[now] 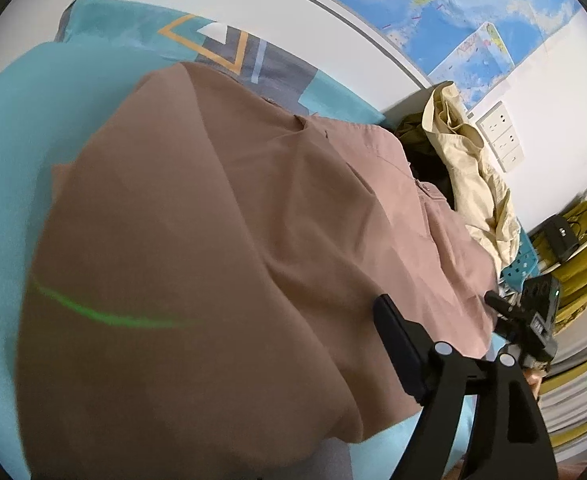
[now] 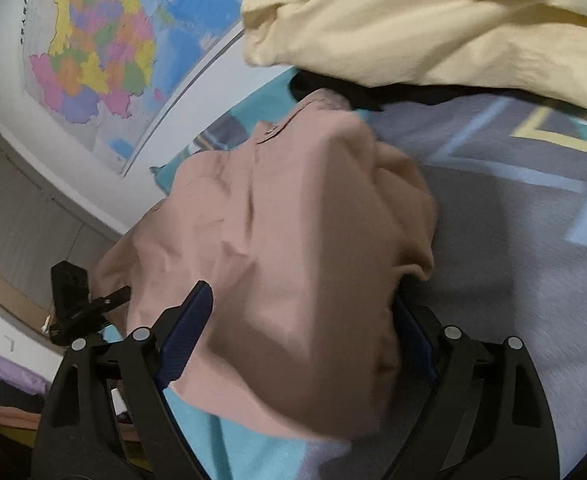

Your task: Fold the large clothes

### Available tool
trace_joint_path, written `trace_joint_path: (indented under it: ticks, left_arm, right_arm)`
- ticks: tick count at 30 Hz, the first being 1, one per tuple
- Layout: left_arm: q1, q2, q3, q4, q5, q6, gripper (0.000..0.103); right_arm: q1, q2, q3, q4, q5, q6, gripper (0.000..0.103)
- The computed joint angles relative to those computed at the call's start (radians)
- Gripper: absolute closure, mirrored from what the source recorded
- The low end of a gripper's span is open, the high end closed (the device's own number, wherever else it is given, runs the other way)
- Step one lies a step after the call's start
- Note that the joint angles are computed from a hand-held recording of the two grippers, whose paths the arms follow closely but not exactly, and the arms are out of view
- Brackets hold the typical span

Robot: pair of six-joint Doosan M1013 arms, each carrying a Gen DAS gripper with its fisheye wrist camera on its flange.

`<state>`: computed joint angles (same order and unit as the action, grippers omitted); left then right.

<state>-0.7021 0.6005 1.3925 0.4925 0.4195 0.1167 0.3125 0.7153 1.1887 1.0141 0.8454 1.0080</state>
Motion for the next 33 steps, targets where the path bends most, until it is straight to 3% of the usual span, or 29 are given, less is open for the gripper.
trace_joint_path:
  ticks: [9,13,19,33]
  left_arm:
    - [-0.009,0.029,-0.056,0.034,0.095,0.016,0.025]
    - [-0.007,0.033,-0.06,0.04,0.085,0.002,0.019]
    - [-0.014,0.054,-0.106,0.026,0.168,0.05,0.021]
    - [-0.021,0.064,-0.129,0.047,0.228,0.031,0.029]
  right_arm:
    - [0.015,0.064,-0.107,-0.005,0.081,-0.004,0.024]
    - [0.018,0.083,-0.139,-0.007,0.107,0.002,0.028]
    - [0.019,0.083,-0.136,-0.004,0.104,-0.011,0.034]
    - [0.026,0.076,-0.122,-0.001,0.085,-0.022,0.032]
